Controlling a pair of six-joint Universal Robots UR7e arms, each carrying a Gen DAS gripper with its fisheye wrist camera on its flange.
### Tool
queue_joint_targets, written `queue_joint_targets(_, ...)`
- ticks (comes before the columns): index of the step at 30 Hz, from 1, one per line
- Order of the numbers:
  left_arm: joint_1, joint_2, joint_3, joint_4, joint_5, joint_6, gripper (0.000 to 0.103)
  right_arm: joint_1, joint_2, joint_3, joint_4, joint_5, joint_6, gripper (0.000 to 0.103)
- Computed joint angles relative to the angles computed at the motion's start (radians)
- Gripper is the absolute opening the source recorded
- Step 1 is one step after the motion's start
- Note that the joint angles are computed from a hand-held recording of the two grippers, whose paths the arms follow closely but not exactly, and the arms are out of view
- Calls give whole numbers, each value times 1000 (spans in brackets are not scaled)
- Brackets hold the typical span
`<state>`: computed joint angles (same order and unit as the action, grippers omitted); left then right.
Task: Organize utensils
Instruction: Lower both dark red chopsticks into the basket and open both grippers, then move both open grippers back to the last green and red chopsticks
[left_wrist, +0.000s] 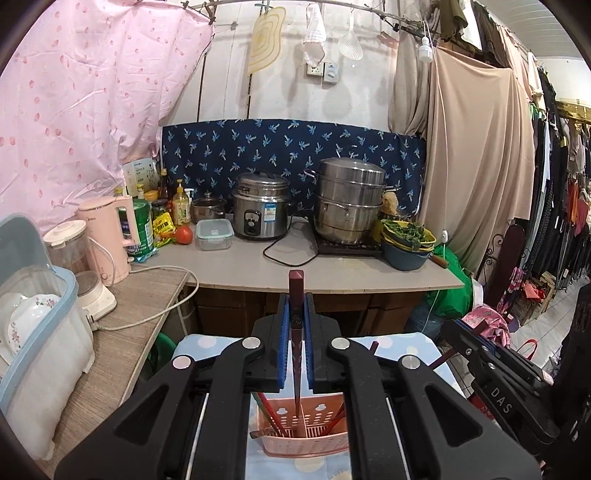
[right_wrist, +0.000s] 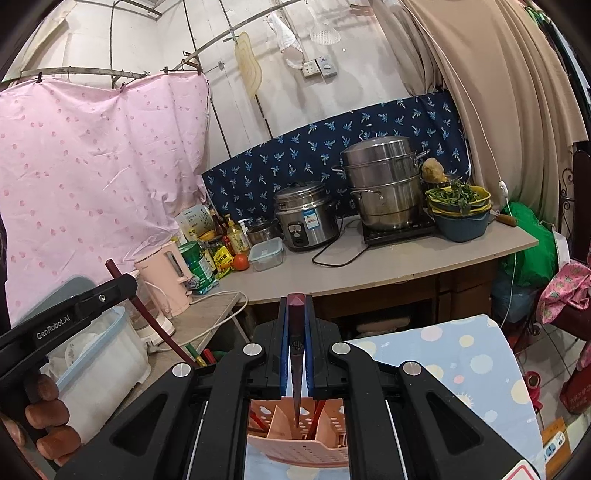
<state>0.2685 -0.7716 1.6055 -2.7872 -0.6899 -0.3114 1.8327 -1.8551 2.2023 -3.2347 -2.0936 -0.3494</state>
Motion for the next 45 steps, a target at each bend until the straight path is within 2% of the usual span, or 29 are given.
queue_joint_targets(10, 21, 15, 20, 29, -15, -32, 7, -66, 7, 27, 20, 22, 21, 7)
queue_joint_targets(25, 52, 39, 43, 78, -28, -88, 7, -114, 34, 41, 35, 19, 20, 7)
queue_joint_targets(33, 49, 36, 57, 81, -9, -102, 9, -96, 46, 55, 2, -14, -4, 11)
queue_joint_targets(39, 41, 29, 65, 78, -2, -103, 17, -70, 42, 62, -13, -30, -15, 13)
queue_joint_targets(45, 22, 9, 90, 73, 13, -113, 26, -26, 31, 68, -24, -56, -24, 21)
